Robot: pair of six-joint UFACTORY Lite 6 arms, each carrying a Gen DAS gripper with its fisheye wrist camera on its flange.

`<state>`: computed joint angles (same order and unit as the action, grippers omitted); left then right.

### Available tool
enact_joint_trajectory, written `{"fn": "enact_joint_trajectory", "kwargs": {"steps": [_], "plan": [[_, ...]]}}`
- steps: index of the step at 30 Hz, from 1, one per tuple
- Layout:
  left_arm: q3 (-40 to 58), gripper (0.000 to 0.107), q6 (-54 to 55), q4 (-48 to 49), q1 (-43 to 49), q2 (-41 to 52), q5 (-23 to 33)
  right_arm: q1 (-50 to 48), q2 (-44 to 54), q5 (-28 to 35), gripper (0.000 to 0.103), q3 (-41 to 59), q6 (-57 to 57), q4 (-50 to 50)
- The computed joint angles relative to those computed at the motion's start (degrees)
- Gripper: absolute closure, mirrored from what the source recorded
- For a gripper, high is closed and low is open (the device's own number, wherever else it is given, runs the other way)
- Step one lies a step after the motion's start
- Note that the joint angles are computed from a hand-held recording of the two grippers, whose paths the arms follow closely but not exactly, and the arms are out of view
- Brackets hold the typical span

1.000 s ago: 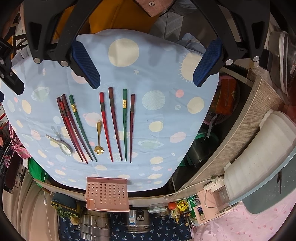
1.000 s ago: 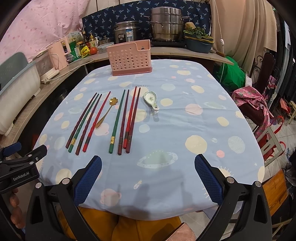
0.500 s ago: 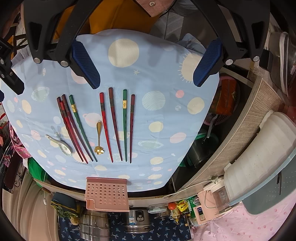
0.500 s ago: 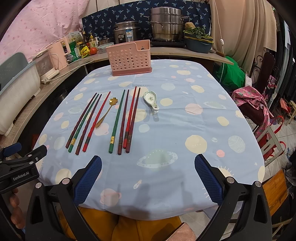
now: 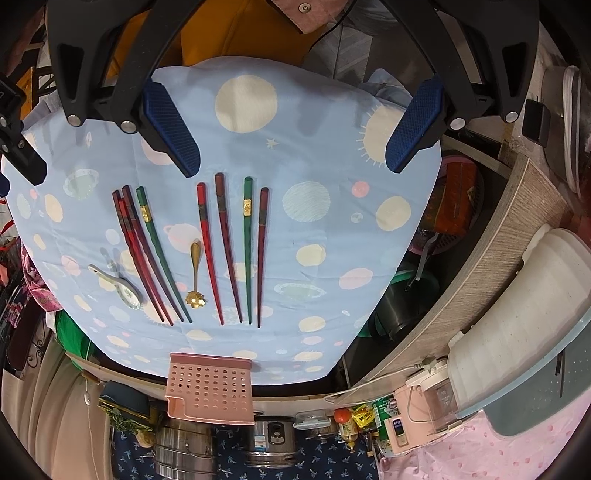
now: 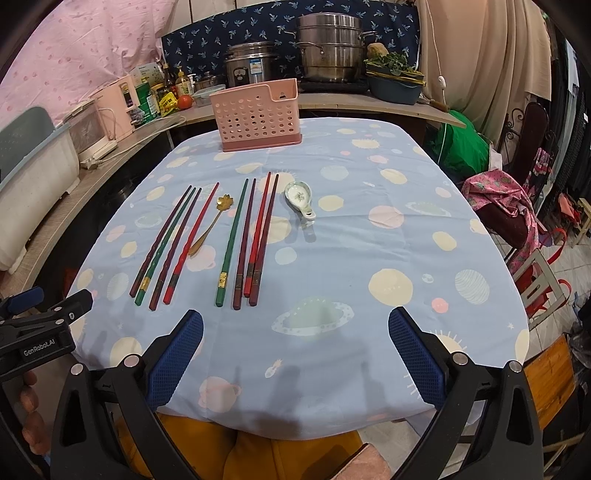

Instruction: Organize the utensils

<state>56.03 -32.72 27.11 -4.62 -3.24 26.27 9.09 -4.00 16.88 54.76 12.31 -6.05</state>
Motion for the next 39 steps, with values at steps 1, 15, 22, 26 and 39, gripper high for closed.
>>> {"fn": "enact_joint_trajectory", "kwargs": {"steps": [1,15,22,26,39], "plan": [[0.6,0.011,0.6,-0.6,0.7,0.9,-0.2,-0.2,0.4,-0.1,0.007,0.2,-0.4,0.4],[13.0,0.018,12.5,-11.5,7.4,19.8,-4.3,-3.8,11.0,0.5,0.007,8.1,-12.2,12.0],[22.1,0.032,17.7,-16.6,7.4,29.5,-2.3,-3.7,17.1,1.5,0.007,14.1,-12.1,11.9],[25.0,0.036,20.9,-19.7,7.5,32.2,-1.4,-3.8,20.0,2.3,0.007,17.0,-14.0,13.7],[27.9,0.096,28.9,-27.5,8.3,34.0,0.6,-6.5,31.4,8.2,0.043,32.4,-26.5,27.0]]}}
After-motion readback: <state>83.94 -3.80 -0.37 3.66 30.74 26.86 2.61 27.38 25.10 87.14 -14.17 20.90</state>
